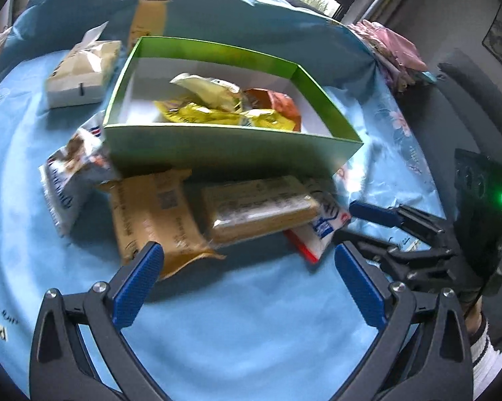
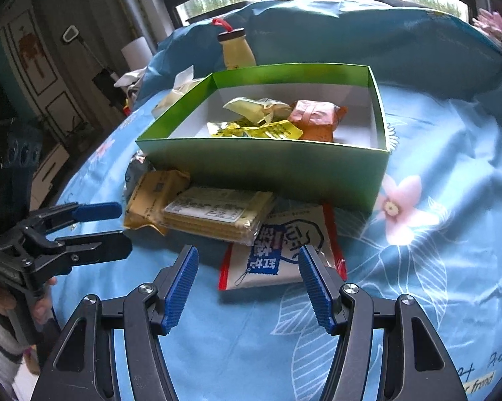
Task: Organize snacks
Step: 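Withdraw the right tool and reach toward the clear-wrapped cracker bar, then grasp the clear-wrapped cracker bar with the right gripper and lift it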
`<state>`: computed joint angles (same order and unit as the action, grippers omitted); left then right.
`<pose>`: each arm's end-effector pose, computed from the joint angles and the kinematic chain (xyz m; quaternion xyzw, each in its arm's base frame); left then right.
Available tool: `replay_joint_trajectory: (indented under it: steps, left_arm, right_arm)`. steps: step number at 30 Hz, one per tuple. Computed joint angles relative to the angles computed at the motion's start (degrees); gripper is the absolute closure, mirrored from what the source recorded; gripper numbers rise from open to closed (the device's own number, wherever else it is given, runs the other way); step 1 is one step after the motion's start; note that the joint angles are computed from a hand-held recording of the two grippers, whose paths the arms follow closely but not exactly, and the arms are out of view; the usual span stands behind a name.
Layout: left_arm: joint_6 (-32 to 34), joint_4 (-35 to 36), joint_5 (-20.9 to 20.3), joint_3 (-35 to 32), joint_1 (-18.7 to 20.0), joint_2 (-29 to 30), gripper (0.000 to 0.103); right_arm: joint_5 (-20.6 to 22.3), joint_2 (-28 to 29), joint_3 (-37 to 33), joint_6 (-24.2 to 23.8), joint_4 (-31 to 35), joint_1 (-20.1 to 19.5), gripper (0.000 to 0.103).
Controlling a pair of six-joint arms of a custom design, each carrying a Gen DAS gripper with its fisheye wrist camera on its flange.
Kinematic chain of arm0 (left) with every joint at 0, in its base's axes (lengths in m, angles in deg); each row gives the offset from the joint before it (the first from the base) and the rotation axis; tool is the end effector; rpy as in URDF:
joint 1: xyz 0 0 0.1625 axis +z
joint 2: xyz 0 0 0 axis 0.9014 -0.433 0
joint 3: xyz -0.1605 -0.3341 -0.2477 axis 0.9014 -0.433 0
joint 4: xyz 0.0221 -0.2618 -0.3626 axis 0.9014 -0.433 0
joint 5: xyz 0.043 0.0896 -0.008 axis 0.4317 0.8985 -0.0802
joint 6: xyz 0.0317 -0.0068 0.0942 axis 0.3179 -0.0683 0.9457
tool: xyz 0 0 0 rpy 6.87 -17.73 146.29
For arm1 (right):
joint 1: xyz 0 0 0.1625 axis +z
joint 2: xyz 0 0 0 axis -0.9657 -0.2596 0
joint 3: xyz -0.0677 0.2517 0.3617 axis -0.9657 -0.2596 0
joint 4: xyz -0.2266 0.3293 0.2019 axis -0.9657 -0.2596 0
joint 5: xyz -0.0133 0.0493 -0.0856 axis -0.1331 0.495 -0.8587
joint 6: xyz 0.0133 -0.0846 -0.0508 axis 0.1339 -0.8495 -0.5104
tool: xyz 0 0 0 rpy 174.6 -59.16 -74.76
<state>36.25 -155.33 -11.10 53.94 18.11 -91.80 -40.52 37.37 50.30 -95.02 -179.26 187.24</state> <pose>0.0446 -0.7749 0.3298 0.3081 0.9366 -0.1391 0.0920 0.3628 -0.6850 -0.0918 0.1345 -0.9091 0.3065 0.2481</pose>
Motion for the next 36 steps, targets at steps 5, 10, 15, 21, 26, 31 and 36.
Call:
replay_joint_trajectory:
  steps: [5,10,15,21,26,31,36]
  left_arm:
    - [-0.5,1.6,-0.7,-1.9,-0.2,1.9,0.001]
    - [-0.9,2.7,-0.9,-2.8,-0.5,3.3,0.002]
    - [-1.6,4.2,-0.7,-4.4,-0.9,4.6,0.003]
    - [-5.5,8.4,-0.6,-7.4,-0.5,6.3,0.014]
    - [-6.2,9.4,0.0,-8.1,-0.5,6.3,0.024]
    - [-11.5,12.3,3.6,-11.0,-0.7,8.4,0.050]
    - [-14.3,16.6,2.1,-14.7,-0.3,9.9,0.049]
  right_arm:
    - [0.7,0.6,-1.0,-0.4,0.9,-0.6,0.040]
    - [1.6,0.8,-1.5,-1.1,1.6,-1.1,0.040]
    - [1.7,1.3,-2.5,-2.4,2.3,-1.3,0.040]
    - [2.4,2.0,-4.4,-3.8,4.5,-1.8,0.040]
    - [3.4,2.3,-5.3,-4.9,5.7,-2.0,0.040]
    - [2.6,2.7,-5.8,-5.2,5.9,-2.0,0.045]
    - [1.2,2.1,-5.8,-4.6,6.4,-2.0,0.045]
